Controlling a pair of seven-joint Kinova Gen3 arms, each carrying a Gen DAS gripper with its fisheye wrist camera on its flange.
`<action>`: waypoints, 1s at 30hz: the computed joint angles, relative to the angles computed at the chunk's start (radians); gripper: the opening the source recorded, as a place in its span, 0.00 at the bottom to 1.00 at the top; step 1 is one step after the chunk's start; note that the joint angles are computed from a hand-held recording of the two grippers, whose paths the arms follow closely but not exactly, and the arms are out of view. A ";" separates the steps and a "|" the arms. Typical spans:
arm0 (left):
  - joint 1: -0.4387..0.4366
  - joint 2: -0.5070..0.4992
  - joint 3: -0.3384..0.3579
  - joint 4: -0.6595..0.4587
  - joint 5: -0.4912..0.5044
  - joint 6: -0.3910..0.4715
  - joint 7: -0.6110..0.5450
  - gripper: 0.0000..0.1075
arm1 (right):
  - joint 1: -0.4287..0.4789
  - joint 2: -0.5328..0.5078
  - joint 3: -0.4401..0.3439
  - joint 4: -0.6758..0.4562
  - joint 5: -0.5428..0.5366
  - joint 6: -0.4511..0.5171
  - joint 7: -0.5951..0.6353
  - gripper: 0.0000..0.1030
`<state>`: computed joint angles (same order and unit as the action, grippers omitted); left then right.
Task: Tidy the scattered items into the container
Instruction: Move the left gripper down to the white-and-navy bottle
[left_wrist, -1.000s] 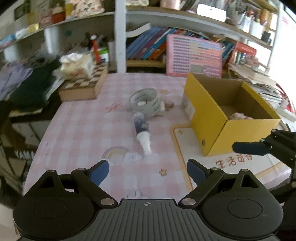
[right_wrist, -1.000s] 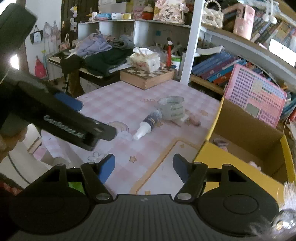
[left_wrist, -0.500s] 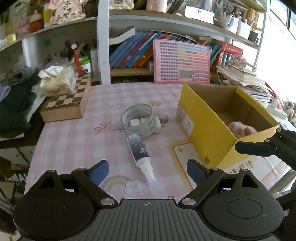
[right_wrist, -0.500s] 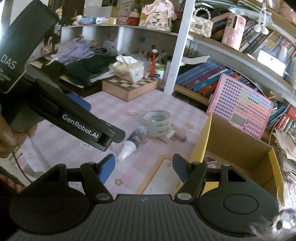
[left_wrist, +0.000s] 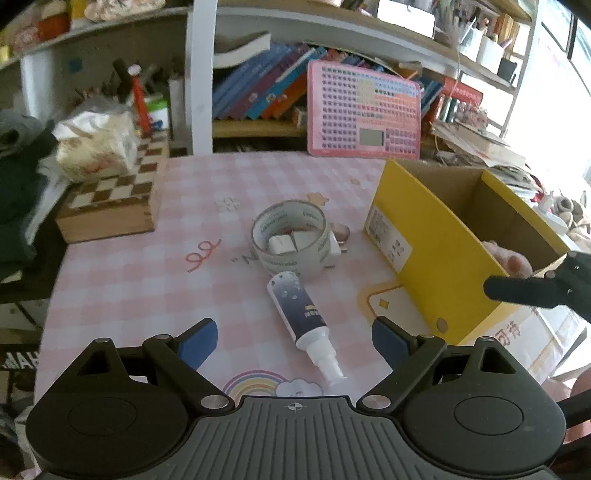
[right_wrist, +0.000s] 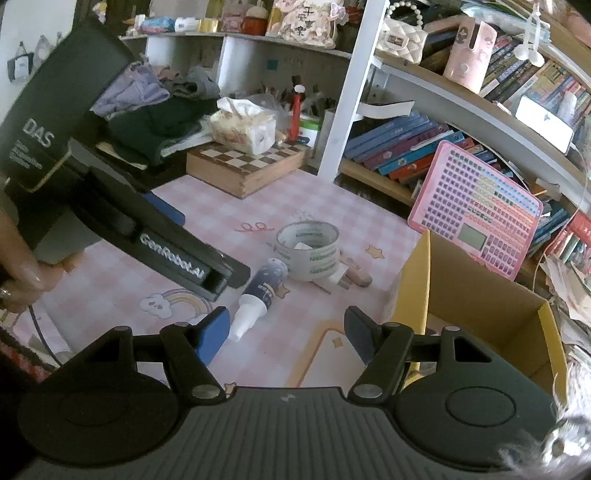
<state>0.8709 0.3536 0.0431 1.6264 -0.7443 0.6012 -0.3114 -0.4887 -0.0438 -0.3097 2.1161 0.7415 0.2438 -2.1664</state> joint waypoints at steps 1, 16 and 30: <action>-0.021 0.004 0.009 0.002 0.018 -0.016 -0.019 0.85 | 0.000 0.007 -0.007 -0.008 0.021 0.014 -0.019 0.64; -0.147 0.122 0.013 -0.056 0.285 -0.125 -0.371 0.74 | -0.155 0.105 0.058 -0.132 0.306 0.250 -0.231 0.64; -0.232 0.133 0.047 -0.002 0.543 -0.289 -0.644 0.39 | -0.154 0.232 0.138 -0.322 0.010 0.241 0.039 0.64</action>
